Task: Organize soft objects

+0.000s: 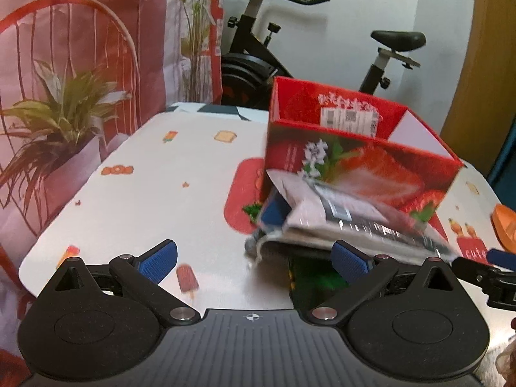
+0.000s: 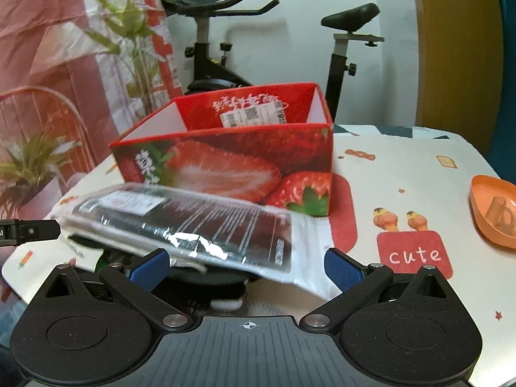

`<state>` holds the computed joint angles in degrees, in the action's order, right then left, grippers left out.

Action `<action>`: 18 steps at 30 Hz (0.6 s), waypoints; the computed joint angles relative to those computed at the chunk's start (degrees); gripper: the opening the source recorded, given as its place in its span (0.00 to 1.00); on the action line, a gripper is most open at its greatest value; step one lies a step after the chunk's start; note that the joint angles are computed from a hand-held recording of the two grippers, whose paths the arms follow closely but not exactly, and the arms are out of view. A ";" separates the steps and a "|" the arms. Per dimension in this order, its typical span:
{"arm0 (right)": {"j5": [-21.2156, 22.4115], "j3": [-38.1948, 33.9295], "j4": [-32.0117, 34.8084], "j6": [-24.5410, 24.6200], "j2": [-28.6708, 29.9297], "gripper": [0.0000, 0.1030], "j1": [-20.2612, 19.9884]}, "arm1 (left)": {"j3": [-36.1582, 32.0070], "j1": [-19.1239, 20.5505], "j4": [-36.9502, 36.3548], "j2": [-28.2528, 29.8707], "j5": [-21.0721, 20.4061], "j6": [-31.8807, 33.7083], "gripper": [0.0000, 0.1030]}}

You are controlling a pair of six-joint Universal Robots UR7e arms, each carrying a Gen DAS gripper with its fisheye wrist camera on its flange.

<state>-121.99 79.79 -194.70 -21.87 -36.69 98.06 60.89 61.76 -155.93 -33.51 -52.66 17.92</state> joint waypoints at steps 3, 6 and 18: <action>-0.04 1.48 -0.88 -1.43 -0.21 0.98 0.32 | 2.37 -0.47 -1.91 -0.45 3.02 1.59 1.00; -0.19 2.72 -0.37 -2.08 -0.47 0.93 0.57 | 2.42 -1.31 -2.36 0.88 8.79 5.07 1.00; 2.63 1.49 4.63 -6.34 1.59 0.76 0.20 | 0.38 1.82 3.37 1.57 -3.10 6.11 1.00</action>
<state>-119.36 81.28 -190.07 -28.21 -35.10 98.26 61.27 63.58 -152.55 -31.93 -55.76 24.04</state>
